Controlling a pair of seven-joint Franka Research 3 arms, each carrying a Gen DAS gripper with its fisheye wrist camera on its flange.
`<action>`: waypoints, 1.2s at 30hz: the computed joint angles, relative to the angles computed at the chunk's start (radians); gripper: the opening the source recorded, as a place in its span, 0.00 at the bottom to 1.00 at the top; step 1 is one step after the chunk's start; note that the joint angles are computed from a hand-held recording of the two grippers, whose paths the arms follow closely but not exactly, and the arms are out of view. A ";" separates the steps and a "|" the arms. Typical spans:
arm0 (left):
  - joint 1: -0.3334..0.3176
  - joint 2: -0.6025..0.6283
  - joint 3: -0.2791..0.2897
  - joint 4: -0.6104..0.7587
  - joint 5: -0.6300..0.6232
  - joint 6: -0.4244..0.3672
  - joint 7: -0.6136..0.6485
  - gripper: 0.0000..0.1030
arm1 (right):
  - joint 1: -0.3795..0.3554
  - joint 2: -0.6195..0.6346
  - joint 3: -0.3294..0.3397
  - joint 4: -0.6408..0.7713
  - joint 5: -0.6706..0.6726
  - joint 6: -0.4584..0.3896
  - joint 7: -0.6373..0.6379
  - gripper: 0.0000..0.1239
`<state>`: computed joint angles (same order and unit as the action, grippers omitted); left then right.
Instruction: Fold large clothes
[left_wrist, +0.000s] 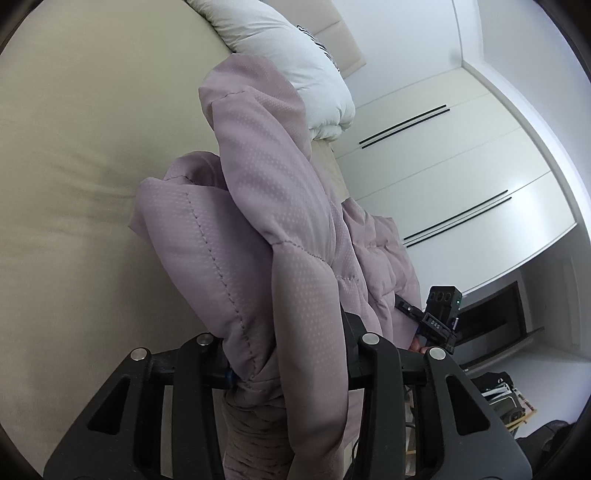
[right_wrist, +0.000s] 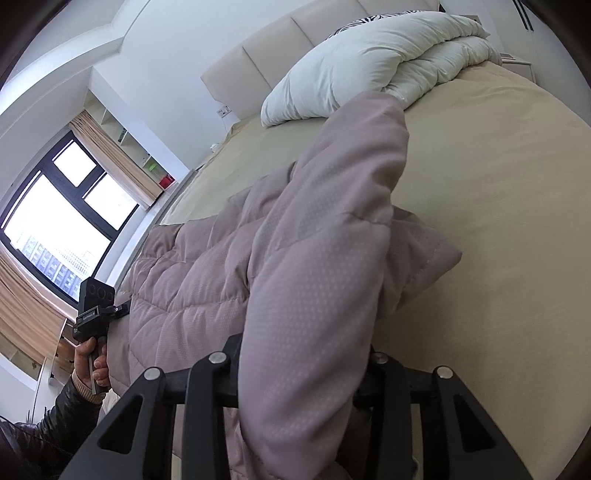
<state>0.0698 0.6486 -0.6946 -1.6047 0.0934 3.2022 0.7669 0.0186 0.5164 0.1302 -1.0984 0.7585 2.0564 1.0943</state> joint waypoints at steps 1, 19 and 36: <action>-0.008 -0.023 0.011 -0.025 -0.005 0.010 -0.011 0.34 | -0.004 -0.032 0.003 -0.046 0.011 0.009 -0.014 0.33; -0.083 -0.273 0.105 -0.322 0.098 0.107 -0.281 0.34 | 0.040 -0.366 -0.086 -0.518 0.167 0.030 -0.133 0.33; -0.153 -0.085 0.178 -0.108 0.045 0.012 -0.257 0.41 | 0.029 -0.333 -0.109 -0.606 0.227 0.064 -0.133 0.40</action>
